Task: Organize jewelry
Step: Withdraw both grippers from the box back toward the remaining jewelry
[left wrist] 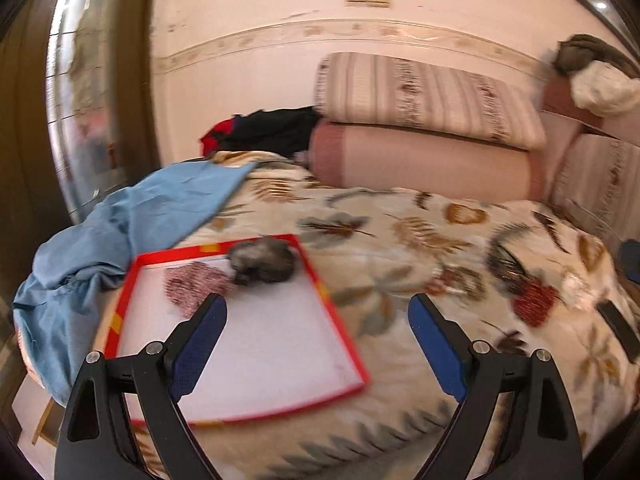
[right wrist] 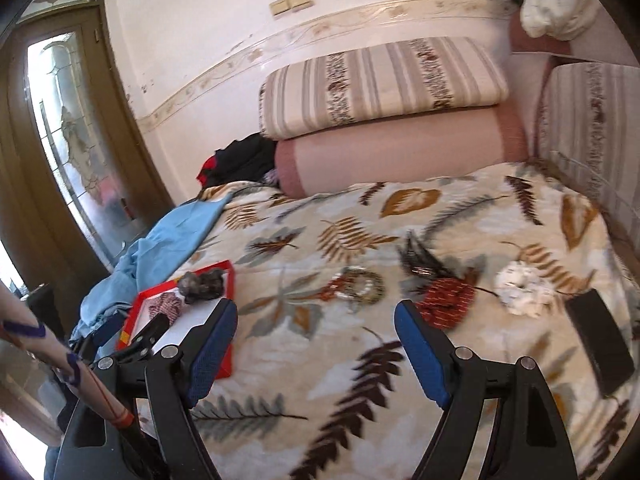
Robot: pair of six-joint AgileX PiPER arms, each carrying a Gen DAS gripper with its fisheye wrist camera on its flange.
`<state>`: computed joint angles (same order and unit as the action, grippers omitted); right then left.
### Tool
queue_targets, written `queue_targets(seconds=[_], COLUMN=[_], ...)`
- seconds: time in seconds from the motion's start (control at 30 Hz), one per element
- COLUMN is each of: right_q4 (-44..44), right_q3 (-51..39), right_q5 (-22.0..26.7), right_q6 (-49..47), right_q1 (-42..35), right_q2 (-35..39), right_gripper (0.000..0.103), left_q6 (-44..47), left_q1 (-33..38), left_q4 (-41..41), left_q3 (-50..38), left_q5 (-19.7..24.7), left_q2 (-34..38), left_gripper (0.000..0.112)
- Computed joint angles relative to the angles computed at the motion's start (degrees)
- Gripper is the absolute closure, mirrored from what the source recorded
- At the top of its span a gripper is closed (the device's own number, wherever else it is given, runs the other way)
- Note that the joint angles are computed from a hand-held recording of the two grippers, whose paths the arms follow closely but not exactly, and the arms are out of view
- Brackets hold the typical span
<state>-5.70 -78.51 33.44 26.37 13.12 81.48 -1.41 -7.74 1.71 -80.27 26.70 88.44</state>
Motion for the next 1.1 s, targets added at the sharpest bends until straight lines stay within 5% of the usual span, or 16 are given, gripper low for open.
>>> queue_targets(seconds=[0.2, 0.37, 0.67, 0.9, 1.1], right_q4=[-1.7, 12.0, 31.7, 45.6, 49.2], right_q3=[7.8, 12.1, 15.7, 12.8, 10.8], right_q5=[-0.7, -3.0, 0.9, 5.5, 3.4], right_q6=[1.0, -9.0, -23.4, -34.5, -38.8], right_q1=[-0.7, -5.8, -18.4, -28.4, -29.2], right_q2=[-8.0, -12.8, -21.1, -19.6, -11.4], right_gripper=[0.018, 0.017, 0.017, 0.017, 0.016], left_q6=[2.8, 2.4, 4.5, 9.7, 12.6], left_q1=[-3.7, -6.3, -7.0, -3.0, -0.3], left_q4=[-4.0, -3.8, -6.1, -12.7, -17.0], left_q3=[2.8, 3.1, 1.1, -3.9, -6.0], left_q5=[2.9, 6.0, 9.2, 12.6, 13.8], left_q2=[-5.4, -9.5, -14.0, -13.0, -7.6], left_gripper=[0.021, 0.02, 0.017, 0.015, 0.015])
